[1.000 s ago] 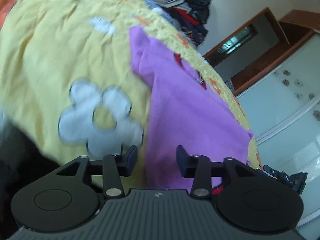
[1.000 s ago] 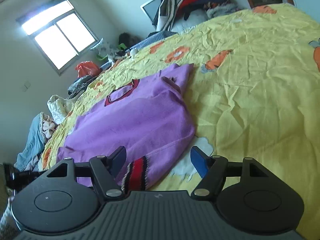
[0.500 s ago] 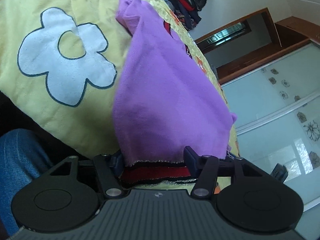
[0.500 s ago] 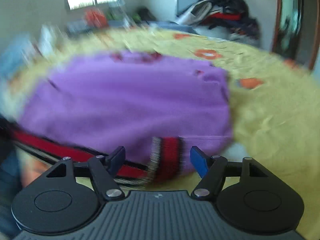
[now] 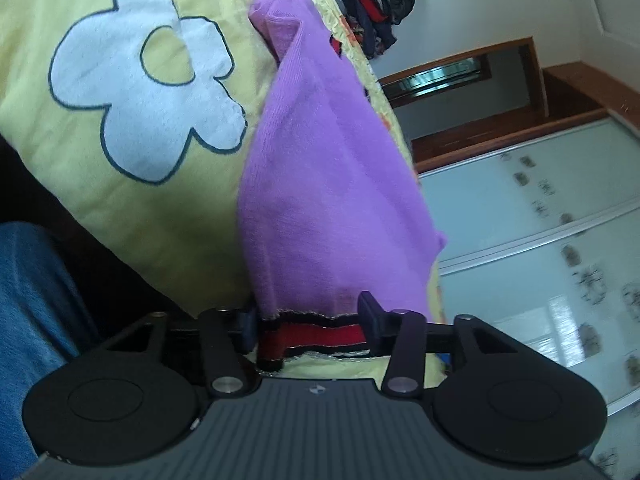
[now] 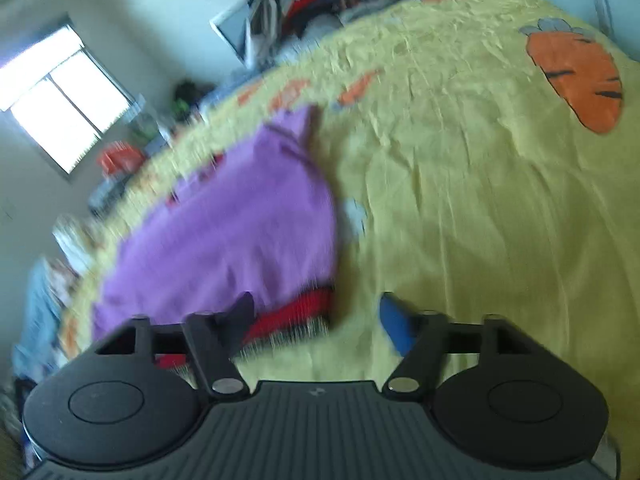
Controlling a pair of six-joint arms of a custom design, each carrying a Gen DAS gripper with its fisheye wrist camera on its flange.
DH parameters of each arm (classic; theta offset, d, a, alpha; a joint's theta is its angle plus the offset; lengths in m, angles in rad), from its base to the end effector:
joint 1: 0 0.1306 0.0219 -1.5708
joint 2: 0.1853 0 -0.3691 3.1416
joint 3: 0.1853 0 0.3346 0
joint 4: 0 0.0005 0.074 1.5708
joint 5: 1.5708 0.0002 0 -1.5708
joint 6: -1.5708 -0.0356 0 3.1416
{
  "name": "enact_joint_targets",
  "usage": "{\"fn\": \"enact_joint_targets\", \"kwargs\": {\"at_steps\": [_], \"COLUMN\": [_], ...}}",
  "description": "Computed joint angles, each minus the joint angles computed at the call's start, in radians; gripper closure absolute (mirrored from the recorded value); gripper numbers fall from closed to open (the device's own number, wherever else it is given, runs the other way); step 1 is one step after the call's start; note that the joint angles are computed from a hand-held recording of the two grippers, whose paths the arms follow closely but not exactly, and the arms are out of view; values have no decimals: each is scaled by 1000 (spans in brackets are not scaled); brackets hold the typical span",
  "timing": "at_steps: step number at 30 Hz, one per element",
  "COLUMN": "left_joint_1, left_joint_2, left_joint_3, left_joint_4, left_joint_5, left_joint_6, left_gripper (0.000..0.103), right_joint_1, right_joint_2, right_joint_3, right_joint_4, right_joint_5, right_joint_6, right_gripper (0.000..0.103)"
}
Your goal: Fold small clothes
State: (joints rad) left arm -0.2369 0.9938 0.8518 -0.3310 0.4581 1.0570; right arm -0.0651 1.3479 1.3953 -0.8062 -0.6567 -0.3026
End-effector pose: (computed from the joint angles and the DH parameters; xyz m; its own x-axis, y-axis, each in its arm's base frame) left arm 0.2941 -0.0877 0.3760 -0.7343 -0.6263 -0.2621 -0.0941 0.4762 -0.8743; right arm 0.4168 -0.0059 0.4448 -0.7718 0.2868 -0.5675 -0.1682 0.7686 0.6172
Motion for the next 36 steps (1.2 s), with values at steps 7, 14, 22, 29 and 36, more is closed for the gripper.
{"fn": "enact_joint_targets", "kwargs": {"at_steps": [7, 14, 22, 29, 36], "left_joint_1": [25, 75, 59, 24, 35], "left_joint_2": [-5, -3, -28, -67, -80], "left_joint_3": [-21, -38, -28, -3, -48], "left_joint_4": [40, 70, -4, -50, -12], "left_joint_5": [53, 127, 64, -10, -15], "left_joint_6": [13, 42, 42, 15, 57], "left_gripper": [51, 52, 94, 97, 97], "right_joint_1": [-11, -18, -7, 0, -7], "right_joint_2": [175, 243, 204, 198, 202], "right_joint_3": [162, 218, 156, 150, 147], "right_joint_4": [-131, -217, -115, -97, -108], "right_joint_5": [-192, -295, -265, -249, -258], "right_joint_6": [148, 197, 184, 135, 148], "right_gripper": [54, 75, 76, 76, 87]}}
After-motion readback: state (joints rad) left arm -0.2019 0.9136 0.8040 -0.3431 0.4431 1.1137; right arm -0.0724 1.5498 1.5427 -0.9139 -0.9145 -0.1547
